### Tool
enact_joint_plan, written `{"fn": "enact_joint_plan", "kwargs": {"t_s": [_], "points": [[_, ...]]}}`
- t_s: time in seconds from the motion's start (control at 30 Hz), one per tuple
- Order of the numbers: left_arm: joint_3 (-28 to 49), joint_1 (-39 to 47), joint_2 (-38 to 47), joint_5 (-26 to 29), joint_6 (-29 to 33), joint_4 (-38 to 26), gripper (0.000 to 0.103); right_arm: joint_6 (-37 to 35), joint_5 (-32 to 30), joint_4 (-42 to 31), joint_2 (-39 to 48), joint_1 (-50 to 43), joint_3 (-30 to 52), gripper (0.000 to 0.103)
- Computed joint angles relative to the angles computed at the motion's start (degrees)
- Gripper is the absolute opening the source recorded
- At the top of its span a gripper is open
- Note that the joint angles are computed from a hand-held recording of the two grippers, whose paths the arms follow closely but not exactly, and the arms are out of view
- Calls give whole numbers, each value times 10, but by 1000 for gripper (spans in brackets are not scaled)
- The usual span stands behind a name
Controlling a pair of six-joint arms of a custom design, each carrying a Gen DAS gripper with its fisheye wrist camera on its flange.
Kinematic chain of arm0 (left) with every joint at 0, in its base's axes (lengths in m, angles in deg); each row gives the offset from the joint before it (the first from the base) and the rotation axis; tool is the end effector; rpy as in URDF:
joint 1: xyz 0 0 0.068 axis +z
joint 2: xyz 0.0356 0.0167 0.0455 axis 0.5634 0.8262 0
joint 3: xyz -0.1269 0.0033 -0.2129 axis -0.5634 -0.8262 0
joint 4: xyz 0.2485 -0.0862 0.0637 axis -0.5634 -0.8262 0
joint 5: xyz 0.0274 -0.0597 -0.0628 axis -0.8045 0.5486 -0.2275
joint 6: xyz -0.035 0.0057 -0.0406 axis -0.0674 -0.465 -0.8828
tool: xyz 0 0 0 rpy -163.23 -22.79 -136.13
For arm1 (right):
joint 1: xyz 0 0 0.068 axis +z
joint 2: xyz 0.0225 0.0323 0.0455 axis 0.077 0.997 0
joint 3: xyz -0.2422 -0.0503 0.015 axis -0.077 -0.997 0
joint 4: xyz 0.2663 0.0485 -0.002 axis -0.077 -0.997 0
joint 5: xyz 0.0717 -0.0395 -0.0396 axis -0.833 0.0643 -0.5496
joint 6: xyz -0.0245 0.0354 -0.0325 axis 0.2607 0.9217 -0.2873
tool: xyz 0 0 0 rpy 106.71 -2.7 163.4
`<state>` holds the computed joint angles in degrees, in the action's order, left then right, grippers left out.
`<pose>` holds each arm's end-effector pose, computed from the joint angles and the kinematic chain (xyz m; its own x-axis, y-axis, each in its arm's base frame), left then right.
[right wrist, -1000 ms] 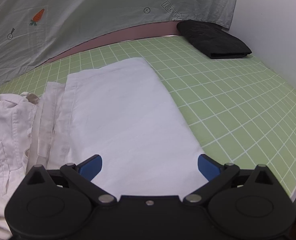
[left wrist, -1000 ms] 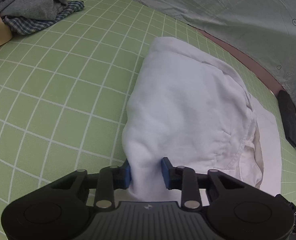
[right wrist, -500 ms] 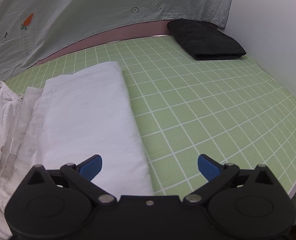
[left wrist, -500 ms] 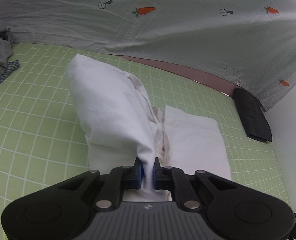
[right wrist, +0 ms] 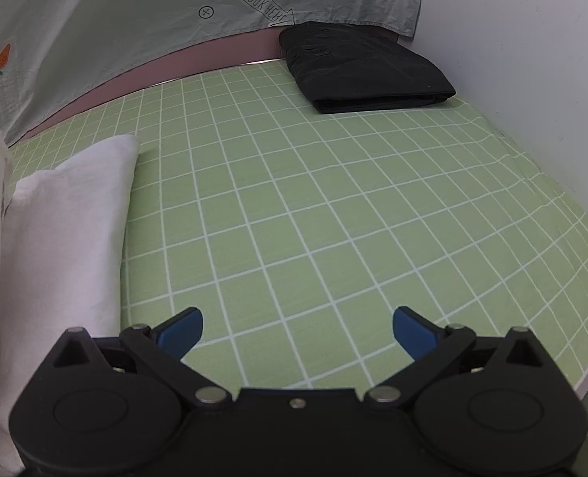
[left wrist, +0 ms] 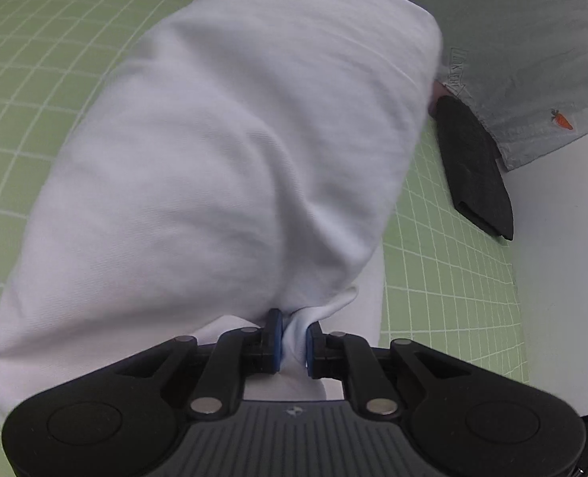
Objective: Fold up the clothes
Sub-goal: 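Grasp the strip end with the left gripper and fold it over, then grasp the folded end with the right gripper, fold it over and release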
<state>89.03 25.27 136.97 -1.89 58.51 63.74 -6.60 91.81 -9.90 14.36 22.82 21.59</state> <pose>0.2168 -0.0485 0.1028 -0.9222 -0.2616 -0.2849 -0.0804 0.8501 -0.5204 0.1066 0.0216 0.1258 -0.7561 0.2554 -0.6026 0.3272 0.9449 -0.0101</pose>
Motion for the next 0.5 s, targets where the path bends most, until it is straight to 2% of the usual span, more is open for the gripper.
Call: {"fn": "enact_joint_plan", "kwargs": {"t_s": [0.07, 0.13, 0.23, 0.33, 0.4, 0.47, 0.5], "points": [[1, -22, 40, -7, -22, 22, 14, -46, -28, 25, 4, -44, -3, 103], [-1, -49, 29, -38, -26, 25, 15, -78, -50, 49, 17, -74, -5, 103], [-2, -44, 14, -27, -32, 14, 18, -88, -63, 73, 42, -73, -2, 103], [-12, -3, -17, 42, -53, 9, 37, -70, -56, 72, 50, -37, 1, 103], [-23, 20, -73, 74, -64, -12, 63, -54, -47, 66, 51, -11, 3, 103], [-26, 36, -132, 85, -57, -45, 75, -30, -35, 56, 49, 14, 8, 103], [-24, 43, -161, 85, -47, -65, 76, -17, -28, 51, 48, 27, 10, 103]]}}
